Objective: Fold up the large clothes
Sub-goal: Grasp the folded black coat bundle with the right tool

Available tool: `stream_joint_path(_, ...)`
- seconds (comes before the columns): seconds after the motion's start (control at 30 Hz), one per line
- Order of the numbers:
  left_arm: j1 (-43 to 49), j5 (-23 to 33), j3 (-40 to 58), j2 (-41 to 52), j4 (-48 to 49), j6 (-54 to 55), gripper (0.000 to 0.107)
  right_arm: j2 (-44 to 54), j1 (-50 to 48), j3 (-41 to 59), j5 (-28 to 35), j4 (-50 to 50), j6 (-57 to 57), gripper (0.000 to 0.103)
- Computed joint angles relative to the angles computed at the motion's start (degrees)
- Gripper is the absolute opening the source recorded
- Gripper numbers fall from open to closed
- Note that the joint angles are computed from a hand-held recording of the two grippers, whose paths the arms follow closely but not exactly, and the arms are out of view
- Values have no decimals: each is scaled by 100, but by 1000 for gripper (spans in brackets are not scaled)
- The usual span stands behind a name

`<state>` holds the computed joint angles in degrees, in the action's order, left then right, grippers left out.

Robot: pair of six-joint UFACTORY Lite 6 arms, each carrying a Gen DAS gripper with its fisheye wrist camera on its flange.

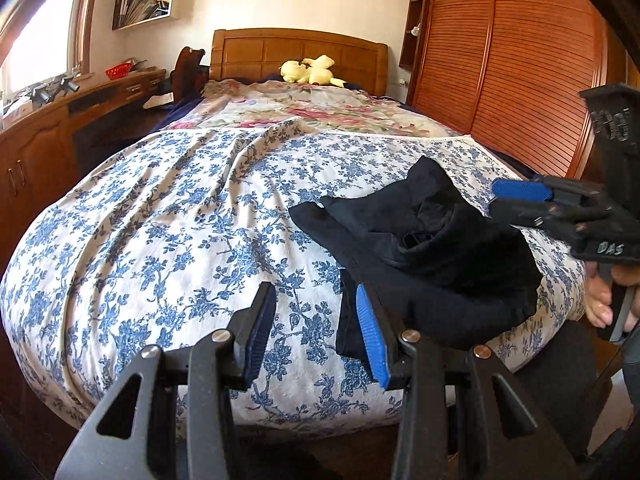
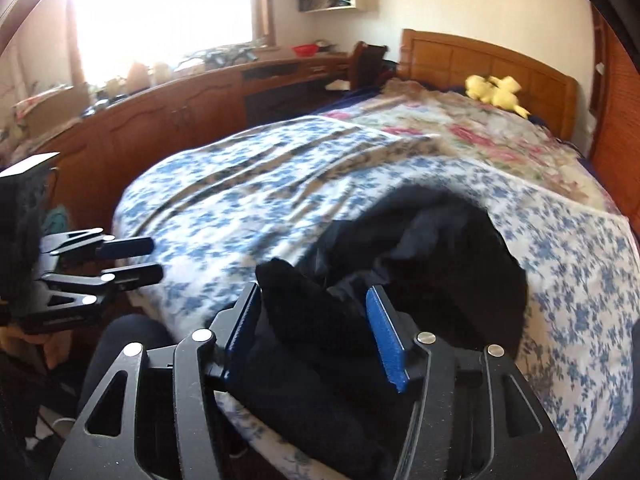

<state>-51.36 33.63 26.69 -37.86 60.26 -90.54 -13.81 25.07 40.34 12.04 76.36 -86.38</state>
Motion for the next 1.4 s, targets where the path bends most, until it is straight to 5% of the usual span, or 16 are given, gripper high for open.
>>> stream_joint_path(0.23, -244, -76, 511, 656, 440, -474, 40, -788, -1303, -362, 852, -322, -138, 55)
stream_joint_path(0.33, -479, 5, 928, 1051, 666, -669, 40, -660, -2030, -428, 1138, -403, -355, 38)
stream_joint_path(0.47, -613, -42, 1364, 1449, 870, -805, 40, -198, -2578, -553, 1235, -176, -948, 32)
stream_joint_path(0.77, -545, -426, 2047, 2473, 739, -596, 40, 958, -2768, -967, 1751, 1203, -2676, 27)
stream_joint_path(1.13, -232, -1384, 2213, 3241, 985, -880, 40, 869, -3084, -1121, 2137, 1159, -2842, 27)
stream_joint_path(1.2, -276, -1298, 2210, 3293, 1088, -912, 33, 788, -3143, -1102, 2190, 1017, -2727, 27)
stream_joint_path(1.27, -287, -1243, 2124, 3217, 1162, -937, 10, 747, -3197, -1022, 2218, 839, -2564, 27)
stream_joint_path(1.4, -603, -946, 1736, 2784, 1596, -1406, 4, 674, -3178, -720, 2105, 585, -2239, 28)
